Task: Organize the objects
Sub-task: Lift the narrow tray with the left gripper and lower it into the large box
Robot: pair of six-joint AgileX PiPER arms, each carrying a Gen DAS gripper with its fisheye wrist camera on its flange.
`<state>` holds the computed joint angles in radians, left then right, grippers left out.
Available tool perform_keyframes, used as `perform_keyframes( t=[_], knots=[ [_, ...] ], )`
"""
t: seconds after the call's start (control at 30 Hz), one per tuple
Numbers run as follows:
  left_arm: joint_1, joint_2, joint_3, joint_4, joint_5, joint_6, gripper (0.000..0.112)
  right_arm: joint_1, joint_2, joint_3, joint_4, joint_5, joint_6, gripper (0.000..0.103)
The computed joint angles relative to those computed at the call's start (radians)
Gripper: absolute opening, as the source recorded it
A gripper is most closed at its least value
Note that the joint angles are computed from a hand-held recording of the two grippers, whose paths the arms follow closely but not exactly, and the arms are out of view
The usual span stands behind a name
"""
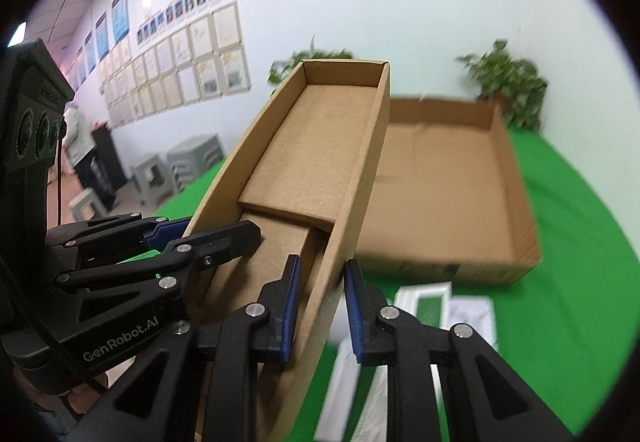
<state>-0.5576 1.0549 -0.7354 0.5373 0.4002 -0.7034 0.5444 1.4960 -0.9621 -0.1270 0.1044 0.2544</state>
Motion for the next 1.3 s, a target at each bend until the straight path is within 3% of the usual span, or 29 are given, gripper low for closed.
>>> perform_keyframes(
  t=[0.1, 0.17, 0.43, 0.57, 0.77, 0.93, 1.3],
  knots=[
    [-0.015, 0.047, -0.112, 0.030, 0.020, 0.021, 0.018, -0.025, 0.003, -0.054, -0.113, 0.000, 0.104, 0.019],
    [-0.017, 0.076, -0.188, 0.033, 0.037, 0.051, 0.019, -0.043, 0.004, -0.081, -0.096, -0.010, 0.078, 0.019],
    [0.093, 0.240, -0.527, -0.237, 0.063, 0.403, 0.019, -0.090, 0.070, -0.301, -0.125, 0.036, 0.059, 0.018],
    [0.163, 0.346, -0.709, -0.375, 0.124, 0.551, 0.018, -0.121, 0.170, -0.479, 0.105, 0.109, -0.178, 0.017],
    [0.293, 0.553, -1.007, -0.590, 0.238, 0.756, 0.018, -0.128, 0.295, -0.676, 0.181, 0.199, -0.241, 0.017],
    [0.381, 0.717, -1.182, -0.681, 0.305, 0.837, 0.018, -0.143, 0.389, -0.792, 0.283, 0.264, -0.331, 0.017],
    [0.449, 0.933, -1.204, -0.696, 0.314, 0.841, 0.018, -0.161, 0.621, -0.972, 0.445, 0.407, -0.444, 0.017]
  ],
)
